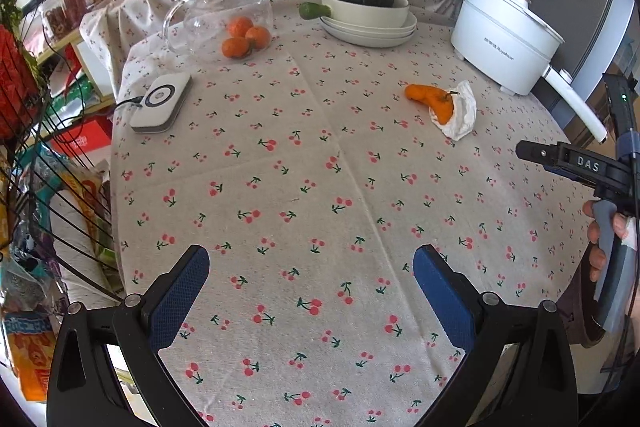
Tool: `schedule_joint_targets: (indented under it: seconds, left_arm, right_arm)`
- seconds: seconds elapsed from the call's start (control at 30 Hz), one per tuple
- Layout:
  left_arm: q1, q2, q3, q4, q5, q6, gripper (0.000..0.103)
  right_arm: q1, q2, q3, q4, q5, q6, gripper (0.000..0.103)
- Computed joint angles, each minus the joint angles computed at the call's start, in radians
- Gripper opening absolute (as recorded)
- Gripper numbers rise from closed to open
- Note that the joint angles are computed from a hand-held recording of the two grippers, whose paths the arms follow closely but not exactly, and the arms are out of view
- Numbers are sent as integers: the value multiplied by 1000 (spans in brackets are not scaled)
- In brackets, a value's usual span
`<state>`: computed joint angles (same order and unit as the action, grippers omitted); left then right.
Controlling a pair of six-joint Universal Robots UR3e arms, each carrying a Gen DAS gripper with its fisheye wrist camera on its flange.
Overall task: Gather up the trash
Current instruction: 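Move both tools back over the table toward the tissue and orange pepper, then grasp the white tissue with right tool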
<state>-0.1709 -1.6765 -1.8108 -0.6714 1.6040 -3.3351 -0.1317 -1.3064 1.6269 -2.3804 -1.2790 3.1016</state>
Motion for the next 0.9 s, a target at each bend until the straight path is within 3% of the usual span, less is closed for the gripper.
schedule_joint_targets:
  seconds: [0.43, 0.5, 0.53, 0.67, 0.9]
  left_arm:
    - [63, 0, -24, -8, -55, -2, 103]
    - [59, -9, -14, -8, -52, -6, 103]
    - [55, -12, -10, -5, -48, -10, 103]
    - [42, -27, 9, -1, -55, -17, 103]
    - [9, -56, 46, -3, -110, -33, 103]
  right_arm:
    - [95, 396, -431, -26, 122, 37, 49]
    - [96, 422, -461, -1, 140, 16, 22]
    - [91, 418, -449, -6, 158, 6, 18]
    - [74, 347, -353, -26, 189, -33, 12]
    - [3, 75, -67, -24, 202, -174, 11]
